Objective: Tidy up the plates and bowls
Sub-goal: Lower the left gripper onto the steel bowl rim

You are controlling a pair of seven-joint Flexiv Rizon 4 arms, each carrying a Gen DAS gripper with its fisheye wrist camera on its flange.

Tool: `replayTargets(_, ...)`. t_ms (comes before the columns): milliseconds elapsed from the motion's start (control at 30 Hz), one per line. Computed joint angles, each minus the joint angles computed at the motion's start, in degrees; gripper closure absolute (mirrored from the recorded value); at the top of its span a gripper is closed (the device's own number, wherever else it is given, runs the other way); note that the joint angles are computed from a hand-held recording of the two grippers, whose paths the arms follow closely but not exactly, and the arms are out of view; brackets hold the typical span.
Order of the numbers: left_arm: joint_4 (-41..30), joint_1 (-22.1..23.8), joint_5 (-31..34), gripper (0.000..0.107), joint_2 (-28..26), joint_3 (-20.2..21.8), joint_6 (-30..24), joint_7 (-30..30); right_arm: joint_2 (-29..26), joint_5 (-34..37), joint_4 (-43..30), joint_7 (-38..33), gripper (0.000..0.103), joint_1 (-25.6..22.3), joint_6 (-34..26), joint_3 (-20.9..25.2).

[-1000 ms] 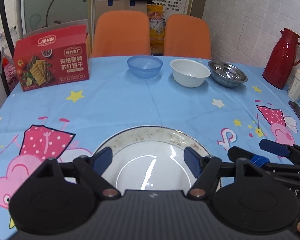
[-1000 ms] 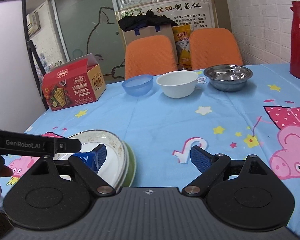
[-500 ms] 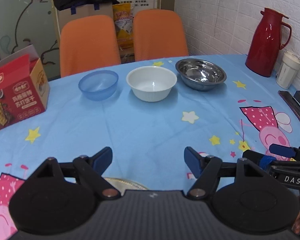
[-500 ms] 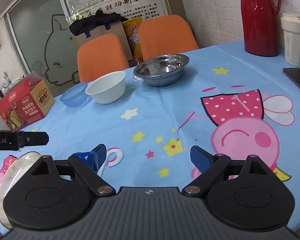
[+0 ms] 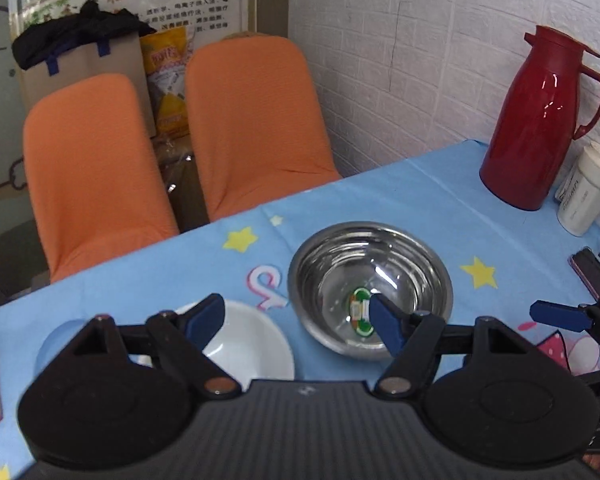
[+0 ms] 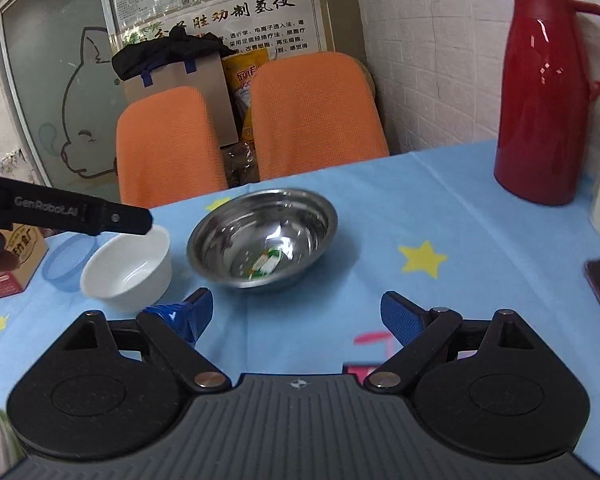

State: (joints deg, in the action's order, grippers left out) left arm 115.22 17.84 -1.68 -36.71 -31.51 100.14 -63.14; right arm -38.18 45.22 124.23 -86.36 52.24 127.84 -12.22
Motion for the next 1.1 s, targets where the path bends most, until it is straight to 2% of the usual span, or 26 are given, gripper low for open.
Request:
replayTargets(67, -6.49, -6.05, -2.43, 0.035, -2.56, 5.05, -5.21, 0.54, -1.33, -0.23, -3.71, -1.19, 0.025, 0.98, -6.55, -4.81)
replayTargets(133, -11.98, -11.21, -4.66, 0.035, -5.29, 9.69, -8.99, 1.48, -2.99, -2.6, -6.05, 0.39, 0.025, -0.02, -11.05, -6.72)
replayTargets(233, -17.26, -15.52, -7.47, 0.035, -8.24, 13.75, -13.87, 2.65, -4.77, -6.63, -8.46, 3.38, 0.025, -3.72, -14.18, -5.34)
replayTargets(333, -20.85, -19.09, -9.38, 0.035, -10.22, 17.55, -16.41, 3.12, -6.31, -9.95, -9.85, 5.66, 0.025, -5.68, -14.94, -4.44)
replayTargets(467, -22.52, -19.73, -11.05, 0.035, -11.55, 17.92, -17.54, 4.99, -7.59, -14.12, -10.78, 8.43, 0.024, -7.73, -15.11, -3.08)
replayTargets(567, -23.68, -20.58, -11.7, 0.035, -12.45, 18.72, -18.42, 6.01, -8.62, -15.59, -10.25, 10.02, 0.024, -5.92, -13.94, -5.18)
replayTargets(633, -23.67, -20.39, -12.24, 0.035, -12.79, 18.3, -17.93, 6.62, -8.66, -17.42, -9.74, 11.1, 0.025, -6.54, -12.56, -4.5)
replayTargets(867, -24.11, -20.85, -12.47, 0.035, -12.33, 18.63, -20.22, 9.39, -9.34, -20.65, -7.77, 15.05, 0.026, -1.3, -12.95, -9.61)
replayTargets(967, -23.85, -20.13, -12.86, 0.037, -11.91, 17.66, -21.91, 11.71, -8.78, -22.96, -7.06, 16.19, 0.026, -1.7, -12.53, -9.08)
replayTargets(1067, -23.31, -19.61, -13.77, 0.048, -11.14, 16.75, -23.97, 13.95, -8.21, -24.57, -6.7, 16.86, 0.025, -2.71, -12.24, -7.93)
replayTargets(1100, -23.18, -20.11, -13.79, 0.048, -10.9, 17.24, -24.27, 14.24, -7.78, -25.27, -6.49, 17.05, 0.025, -3.57, -11.97, -6.97)
